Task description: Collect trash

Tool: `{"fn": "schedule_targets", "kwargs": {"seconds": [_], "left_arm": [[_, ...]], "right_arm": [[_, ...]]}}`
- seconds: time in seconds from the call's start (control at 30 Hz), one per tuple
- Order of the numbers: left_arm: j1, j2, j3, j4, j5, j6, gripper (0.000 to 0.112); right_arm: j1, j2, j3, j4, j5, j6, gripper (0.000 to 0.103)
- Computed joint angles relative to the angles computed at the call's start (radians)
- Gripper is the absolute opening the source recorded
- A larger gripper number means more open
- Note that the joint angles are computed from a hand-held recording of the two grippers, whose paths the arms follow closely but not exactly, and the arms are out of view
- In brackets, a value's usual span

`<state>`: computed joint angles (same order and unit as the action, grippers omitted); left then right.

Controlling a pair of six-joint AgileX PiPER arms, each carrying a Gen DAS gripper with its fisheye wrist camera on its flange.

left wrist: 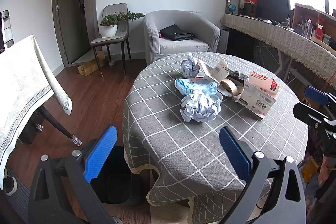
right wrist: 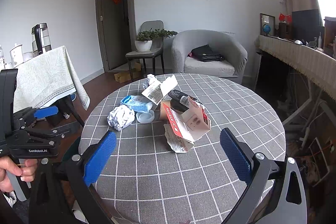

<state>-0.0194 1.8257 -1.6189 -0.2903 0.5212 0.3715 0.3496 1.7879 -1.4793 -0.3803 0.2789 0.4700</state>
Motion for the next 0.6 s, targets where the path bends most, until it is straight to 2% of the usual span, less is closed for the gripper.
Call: {"fn": "schedule_targets", "kwargs": {"seconds": [0.6], "left_arm": [[-0.003,0.002,-0.004,0.008,0.004,-0.01,0.1]], "right_arm": [[-0.007,0.0,0.0,0.022,-0.002,-0.023,0.1]]}}
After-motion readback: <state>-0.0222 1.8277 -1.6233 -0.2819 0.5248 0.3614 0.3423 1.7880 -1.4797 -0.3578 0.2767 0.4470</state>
